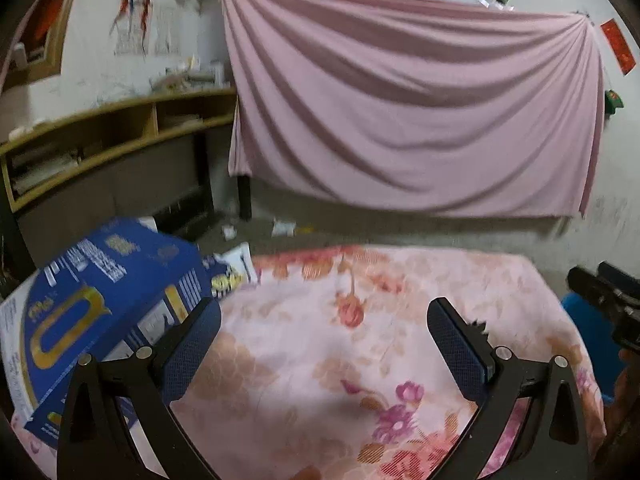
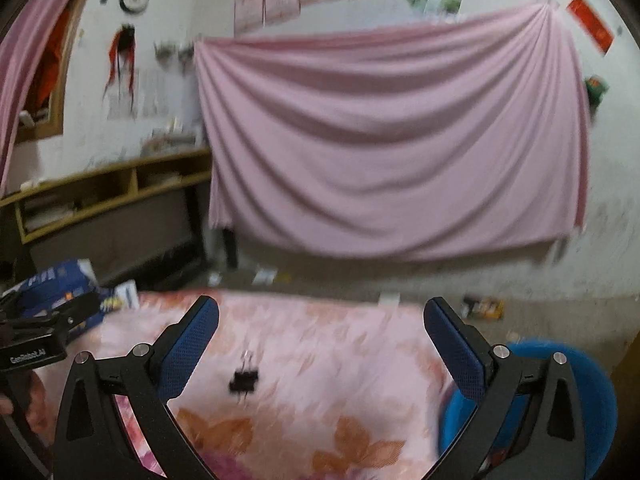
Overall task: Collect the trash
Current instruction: 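Move both tools back over the bed toward the black binder clip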
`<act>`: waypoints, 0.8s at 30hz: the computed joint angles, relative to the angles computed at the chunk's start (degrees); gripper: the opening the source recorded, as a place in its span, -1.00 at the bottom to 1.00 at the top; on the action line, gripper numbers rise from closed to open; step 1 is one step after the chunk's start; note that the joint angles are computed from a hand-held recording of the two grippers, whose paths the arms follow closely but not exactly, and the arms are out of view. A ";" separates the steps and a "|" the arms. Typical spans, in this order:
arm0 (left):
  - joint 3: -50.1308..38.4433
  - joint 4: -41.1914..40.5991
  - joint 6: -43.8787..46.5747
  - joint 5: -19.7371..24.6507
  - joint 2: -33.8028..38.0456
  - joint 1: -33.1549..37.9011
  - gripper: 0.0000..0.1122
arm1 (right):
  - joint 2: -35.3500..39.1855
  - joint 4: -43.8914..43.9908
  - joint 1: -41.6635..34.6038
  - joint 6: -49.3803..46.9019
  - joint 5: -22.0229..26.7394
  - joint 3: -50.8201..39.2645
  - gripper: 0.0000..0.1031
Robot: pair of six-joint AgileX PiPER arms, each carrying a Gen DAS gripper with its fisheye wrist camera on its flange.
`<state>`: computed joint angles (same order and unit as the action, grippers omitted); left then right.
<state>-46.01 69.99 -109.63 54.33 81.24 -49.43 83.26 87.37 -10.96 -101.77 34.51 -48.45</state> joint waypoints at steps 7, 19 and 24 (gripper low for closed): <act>0.81 -4.83 3.30 -8.26 0.52 5.53 0.80 | 6.47 -24.89 5.83 21.38 -1.37 -6.09 0.88; -0.23 -20.15 18.47 -18.74 0.57 15.66 0.80 | 12.60 -45.50 13.20 35.50 2.14 -12.27 0.16; -1.02 -22.33 22.28 -19.99 1.05 15.98 0.80 | 15.77 -48.98 15.20 39.57 3.60 -15.65 -0.24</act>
<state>-47.04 47.66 -87.36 34.34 82.28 -33.45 99.03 38.39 4.24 -62.20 38.11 -64.10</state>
